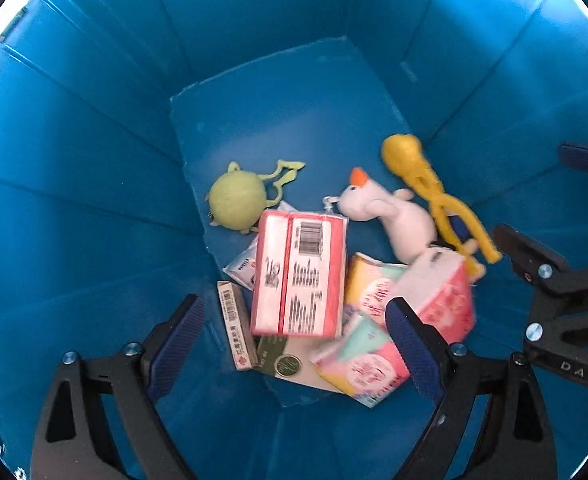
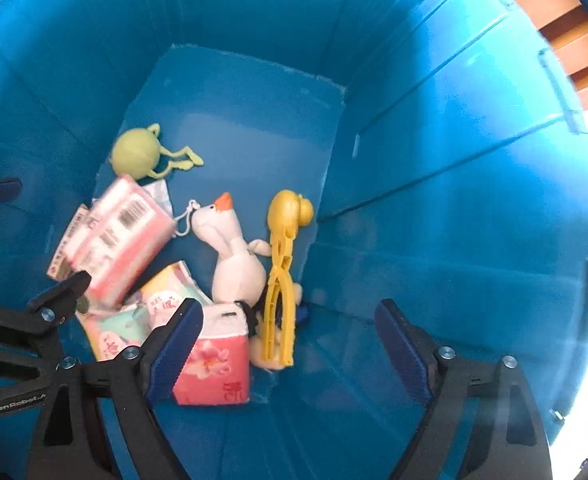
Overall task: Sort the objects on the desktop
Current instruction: 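Open both tools to drop the tissue bag and scoop into the crate, then move both tools back over the pile on the table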
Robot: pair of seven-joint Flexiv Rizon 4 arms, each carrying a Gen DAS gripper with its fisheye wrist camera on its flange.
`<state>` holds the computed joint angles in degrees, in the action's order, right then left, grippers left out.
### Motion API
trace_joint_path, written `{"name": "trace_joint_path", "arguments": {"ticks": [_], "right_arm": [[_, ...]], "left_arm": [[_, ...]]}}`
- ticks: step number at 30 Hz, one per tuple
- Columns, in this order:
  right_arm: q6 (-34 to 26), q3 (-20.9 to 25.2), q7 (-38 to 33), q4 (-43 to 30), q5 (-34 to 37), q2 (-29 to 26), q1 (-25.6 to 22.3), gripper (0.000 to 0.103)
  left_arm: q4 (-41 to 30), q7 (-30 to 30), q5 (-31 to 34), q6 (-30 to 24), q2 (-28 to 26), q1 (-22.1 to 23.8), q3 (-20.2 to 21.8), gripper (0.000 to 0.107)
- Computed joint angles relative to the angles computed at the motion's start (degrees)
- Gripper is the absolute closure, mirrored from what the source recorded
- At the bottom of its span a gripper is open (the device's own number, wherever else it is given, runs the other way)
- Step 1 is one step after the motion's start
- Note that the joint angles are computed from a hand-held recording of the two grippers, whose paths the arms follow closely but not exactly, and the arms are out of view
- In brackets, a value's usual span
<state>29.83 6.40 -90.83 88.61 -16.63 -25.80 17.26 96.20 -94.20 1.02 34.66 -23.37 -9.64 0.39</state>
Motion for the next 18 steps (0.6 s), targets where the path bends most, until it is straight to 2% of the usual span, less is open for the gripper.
{"name": "trace_joint_path", "arguments": {"ticks": [7,10,18], "right_arm": [[6.8,0.9,-0.6,7.8,-2.0,7.9,-0.6,0.006],[9.6,1.9,-1.1,10.9,-0.6,11.8,-1.2,0.0],[16.3,3.3,1.1,18.6,1.1,20.0,-1.6,0.0]], "left_arm": [[5.7,4.3,-0.6,4.6,7.2,0.6,-0.2,0.014],[8.9,4.6,0.3,8.5,10.5,0.5,0.0,0.014],[19.7,5.0,0.7,20.4,21.4,1.3,0.4,0.014]]}}
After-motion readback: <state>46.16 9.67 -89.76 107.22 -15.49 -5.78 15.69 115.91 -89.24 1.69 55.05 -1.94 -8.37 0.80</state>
